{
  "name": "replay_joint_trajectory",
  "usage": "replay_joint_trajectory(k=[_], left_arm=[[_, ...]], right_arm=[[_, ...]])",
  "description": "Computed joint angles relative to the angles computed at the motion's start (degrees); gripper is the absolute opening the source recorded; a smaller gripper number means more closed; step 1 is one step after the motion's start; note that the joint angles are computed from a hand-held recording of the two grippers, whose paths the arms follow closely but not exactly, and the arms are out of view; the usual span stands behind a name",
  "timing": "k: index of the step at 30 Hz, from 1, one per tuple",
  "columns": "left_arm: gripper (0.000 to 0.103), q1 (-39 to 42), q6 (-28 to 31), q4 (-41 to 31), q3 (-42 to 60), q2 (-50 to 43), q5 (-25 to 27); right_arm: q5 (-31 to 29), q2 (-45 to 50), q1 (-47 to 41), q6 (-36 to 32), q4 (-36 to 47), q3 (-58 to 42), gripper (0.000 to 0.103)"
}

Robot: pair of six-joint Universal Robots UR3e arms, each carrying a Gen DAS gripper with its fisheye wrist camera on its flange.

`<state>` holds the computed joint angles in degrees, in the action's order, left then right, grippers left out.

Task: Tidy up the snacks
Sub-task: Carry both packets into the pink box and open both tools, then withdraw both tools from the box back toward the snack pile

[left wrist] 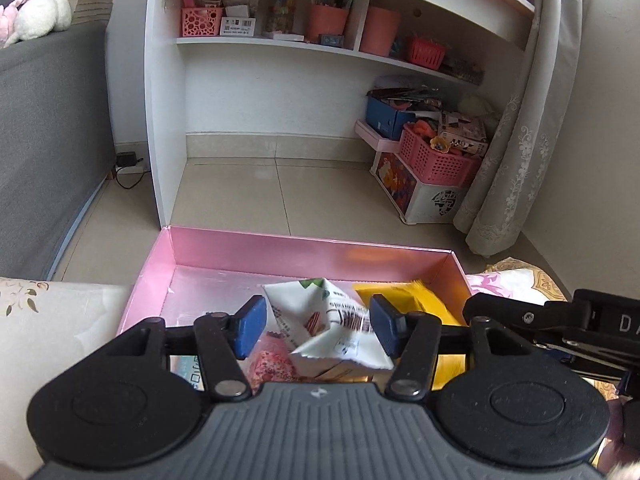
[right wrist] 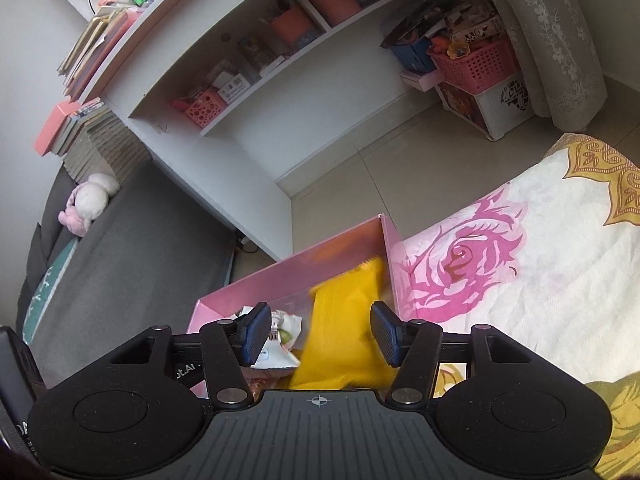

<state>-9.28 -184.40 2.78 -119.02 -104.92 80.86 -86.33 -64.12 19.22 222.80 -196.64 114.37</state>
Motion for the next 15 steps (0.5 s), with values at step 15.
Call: replay_joint_trajectory(k=[15], left_arm=[[0.073, 4.30, 4.45, -11.24, -6.89, 15.04, -4.94]], right_arm=[[-6.25, -7.92, 5.61, -0.75, 9.82, -0.11, 0.070]])
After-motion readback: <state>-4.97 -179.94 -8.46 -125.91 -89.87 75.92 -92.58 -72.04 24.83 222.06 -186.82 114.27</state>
